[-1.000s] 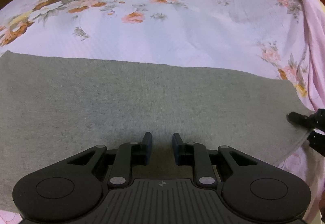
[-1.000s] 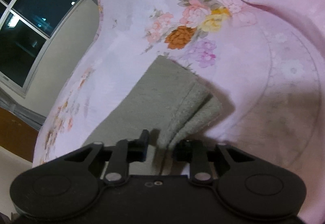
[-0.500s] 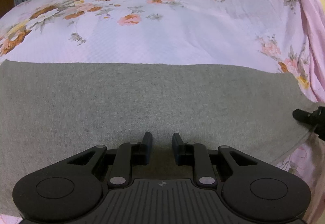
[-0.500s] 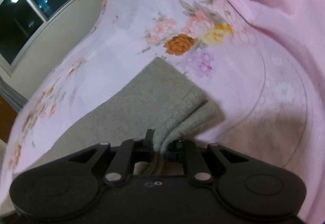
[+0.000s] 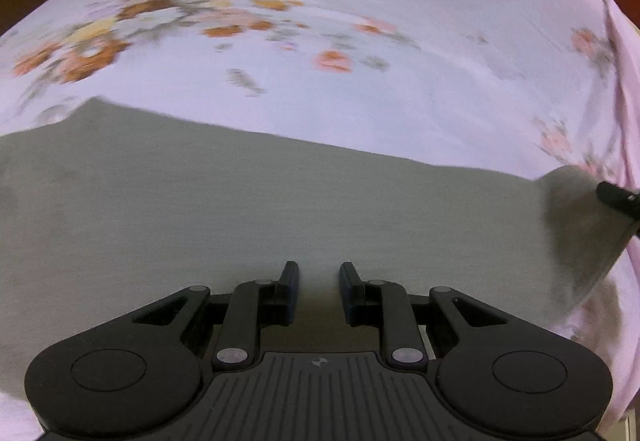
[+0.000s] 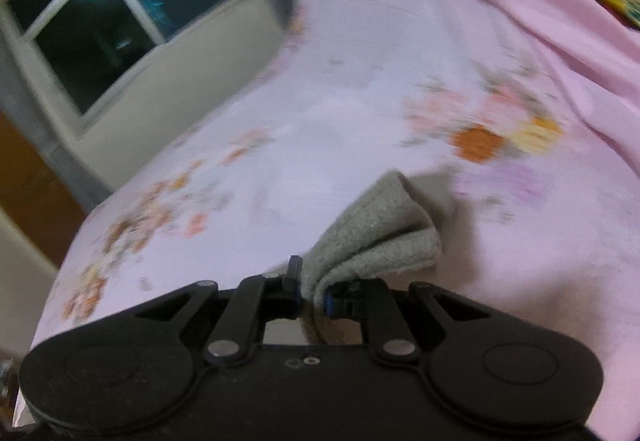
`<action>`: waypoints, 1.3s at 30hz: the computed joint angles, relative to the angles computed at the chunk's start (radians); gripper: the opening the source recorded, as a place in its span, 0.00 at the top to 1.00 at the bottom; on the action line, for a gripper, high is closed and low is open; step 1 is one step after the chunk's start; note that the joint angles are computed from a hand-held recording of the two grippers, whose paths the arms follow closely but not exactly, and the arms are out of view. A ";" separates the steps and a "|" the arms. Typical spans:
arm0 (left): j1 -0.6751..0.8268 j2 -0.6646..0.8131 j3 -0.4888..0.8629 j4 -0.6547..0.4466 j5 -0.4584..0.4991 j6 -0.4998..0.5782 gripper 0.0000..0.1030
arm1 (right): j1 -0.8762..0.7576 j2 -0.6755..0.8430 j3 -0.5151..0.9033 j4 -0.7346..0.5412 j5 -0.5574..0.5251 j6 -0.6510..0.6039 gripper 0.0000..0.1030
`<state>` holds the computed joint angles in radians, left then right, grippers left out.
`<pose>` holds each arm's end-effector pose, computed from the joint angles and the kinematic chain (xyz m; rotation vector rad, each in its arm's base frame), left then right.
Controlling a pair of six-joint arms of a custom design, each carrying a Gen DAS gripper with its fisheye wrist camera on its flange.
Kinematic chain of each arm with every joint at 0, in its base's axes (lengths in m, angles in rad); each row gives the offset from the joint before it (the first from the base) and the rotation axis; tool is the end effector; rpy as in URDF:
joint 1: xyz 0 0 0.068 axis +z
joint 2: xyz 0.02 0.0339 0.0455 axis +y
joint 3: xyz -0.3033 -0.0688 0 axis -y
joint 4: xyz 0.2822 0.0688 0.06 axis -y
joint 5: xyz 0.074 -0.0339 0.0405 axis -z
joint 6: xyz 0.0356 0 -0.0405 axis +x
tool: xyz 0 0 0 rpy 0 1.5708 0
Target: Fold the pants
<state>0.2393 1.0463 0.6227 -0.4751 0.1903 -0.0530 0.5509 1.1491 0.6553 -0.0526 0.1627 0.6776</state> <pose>0.2133 0.0451 0.2295 -0.2762 2.4376 -0.1533 0.2297 0.1343 0.2526 0.2353 2.1472 0.5555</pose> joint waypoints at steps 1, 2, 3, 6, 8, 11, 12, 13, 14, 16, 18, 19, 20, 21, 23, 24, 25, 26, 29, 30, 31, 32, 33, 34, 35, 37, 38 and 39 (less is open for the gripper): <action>0.042 -0.006 -0.003 -0.006 0.015 0.020 0.79 | 0.039 0.021 0.023 0.009 0.007 -0.001 0.90; 0.094 -0.010 -0.005 -0.014 0.038 0.044 0.79 | 0.078 0.046 0.046 0.022 0.014 -0.002 0.90; 0.152 -0.012 -0.003 -0.028 0.067 0.069 0.79 | 0.110 0.062 0.058 0.031 0.016 -0.003 0.90; 0.292 -0.010 -0.001 -0.053 0.129 0.132 0.79 | 0.226 0.163 0.125 0.062 0.019 -0.029 0.90; 0.364 -0.011 -0.002 -0.062 0.158 0.163 0.79 | 0.302 0.249 0.166 0.086 0.022 -0.047 0.90; 0.459 -0.001 -0.003 -0.079 0.208 0.213 0.79 | 0.368 0.372 0.213 0.107 -0.003 -0.050 0.83; 0.482 0.007 -0.002 -0.086 0.220 0.228 0.79 | 0.385 0.424 0.238 0.087 -0.009 -0.052 0.79; 0.508 0.018 0.002 -0.097 0.241 0.243 0.79 | 0.395 0.465 0.265 0.050 -0.013 -0.048 0.77; 0.525 0.031 0.008 -0.109 0.262 0.250 0.79 | 0.409 0.492 0.286 0.014 -0.003 -0.042 0.73; 0.567 0.059 0.025 -0.152 0.326 0.257 0.79 | 0.412 0.493 0.268 0.026 -0.014 -0.039 0.58; 0.608 0.102 0.048 -0.199 0.416 0.252 0.79 | 0.403 0.452 0.237 0.051 -0.044 -0.035 0.25; 0.610 0.107 0.052 -0.217 0.443 0.242 0.79 | 0.400 0.423 0.221 0.056 -0.044 -0.042 0.25; 0.609 0.115 0.057 -0.229 0.464 0.233 0.78 | 0.392 0.388 0.201 0.069 -0.056 -0.049 0.27; 0.606 0.126 0.061 -0.237 0.489 0.222 0.60 | 0.387 0.368 0.184 0.088 -0.055 -0.046 0.31; 0.598 0.102 0.042 -0.234 0.521 0.185 0.16 | 0.386 0.299 0.148 0.089 -0.009 -0.035 0.31; 0.595 0.078 0.024 -0.214 0.532 0.155 0.11 | 0.382 0.283 0.143 0.089 0.007 -0.035 0.30; 0.588 0.067 0.015 -0.204 0.549 0.147 0.11 | 0.377 0.253 0.123 0.092 0.019 -0.035 0.30; 0.575 0.072 0.015 -0.208 0.559 0.148 0.11 | 0.371 0.234 0.108 0.094 0.028 -0.031 0.29; 0.540 0.085 0.001 -0.192 0.552 0.112 0.12 | 0.329 0.167 0.050 0.094 0.021 -0.006 0.29; 0.541 0.101 0.001 -0.196 0.561 0.107 0.12 | 0.309 0.154 0.032 0.106 0.013 -0.003 0.28; 0.535 0.112 -0.007 -0.185 0.569 0.088 0.20 | 0.294 0.131 0.010 0.108 0.015 0.005 0.28; 0.524 0.117 -0.017 -0.173 0.574 0.073 0.29 | 0.289 0.117 -0.001 0.103 0.021 0.016 0.28; 0.509 0.137 -0.023 -0.161 0.580 0.062 0.41 | 0.275 0.100 -0.020 0.107 0.017 0.025 0.28; 0.499 0.152 -0.032 -0.149 0.591 0.042 0.47 | 0.264 0.082 -0.040 0.112 0.016 0.036 0.28; 0.488 0.163 -0.044 -0.128 0.604 0.013 0.47 | 0.260 0.067 -0.057 0.115 0.021 0.045 0.28; 0.460 0.170 -0.073 -0.080 0.620 -0.038 0.47 | 0.248 0.047 -0.083 0.119 0.027 0.055 0.28; 0.442 0.181 -0.089 -0.039 0.630 -0.079 0.47 | 0.242 0.042 -0.093 0.125 0.029 0.062 0.28; 0.430 0.187 -0.102 -0.005 0.639 -0.117 0.47 | 0.236 0.039 -0.102 0.132 0.028 0.066 0.27</action>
